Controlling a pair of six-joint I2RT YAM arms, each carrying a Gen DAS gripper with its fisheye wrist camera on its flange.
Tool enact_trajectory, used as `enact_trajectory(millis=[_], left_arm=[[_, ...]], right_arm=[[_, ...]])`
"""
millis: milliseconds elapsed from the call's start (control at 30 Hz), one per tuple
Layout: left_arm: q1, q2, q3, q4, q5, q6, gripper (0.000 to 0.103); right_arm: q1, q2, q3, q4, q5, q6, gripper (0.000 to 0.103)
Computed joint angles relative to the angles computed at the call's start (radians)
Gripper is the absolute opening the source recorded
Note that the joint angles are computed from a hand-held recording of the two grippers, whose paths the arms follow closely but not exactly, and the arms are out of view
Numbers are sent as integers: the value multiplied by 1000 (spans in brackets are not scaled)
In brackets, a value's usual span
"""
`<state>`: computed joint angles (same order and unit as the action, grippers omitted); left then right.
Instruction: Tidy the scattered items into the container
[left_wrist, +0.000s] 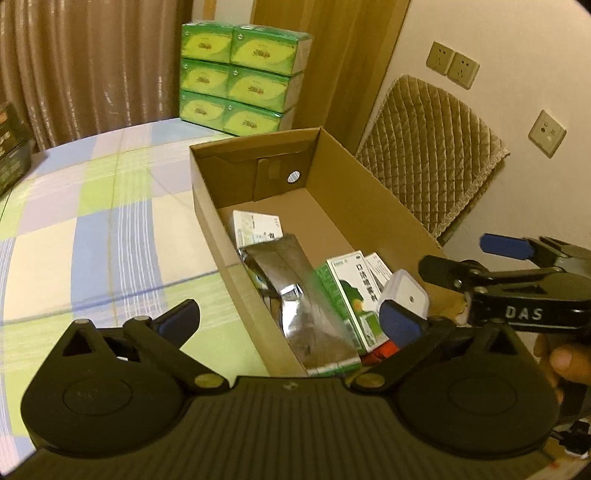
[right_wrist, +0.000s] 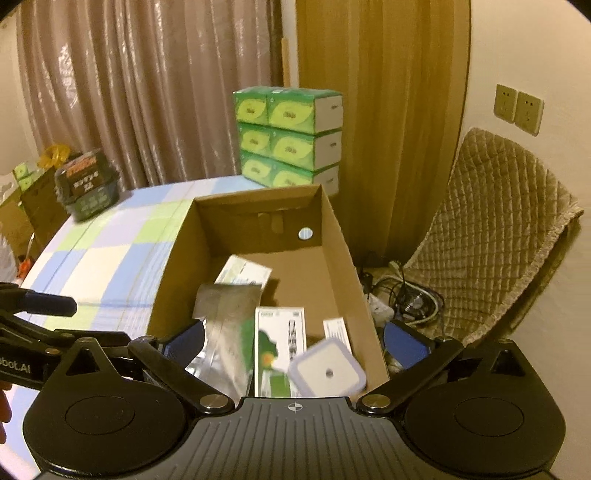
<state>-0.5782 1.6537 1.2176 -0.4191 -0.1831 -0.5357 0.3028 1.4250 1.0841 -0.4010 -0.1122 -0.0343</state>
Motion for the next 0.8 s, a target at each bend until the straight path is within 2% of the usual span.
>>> enact_trajectory(millis=[133, 333, 500, 800], left_arm=[[-68, -70, -54, -22, -71, -63, 102], [-180, -150, -90, -123, -209, -173, 102], [-269, -216, -138, -171, -271, -261, 102], [-401, -306, -195, -266, -411, -441, 102]], right_arm=[[5, -113, -51, -65, 16, 17, 101], [19, -273, -110, -173, 27, 43, 101], [57, -392, -151, -251, 48, 72, 101], [157, -525, -183, -349, 134, 113, 101]])
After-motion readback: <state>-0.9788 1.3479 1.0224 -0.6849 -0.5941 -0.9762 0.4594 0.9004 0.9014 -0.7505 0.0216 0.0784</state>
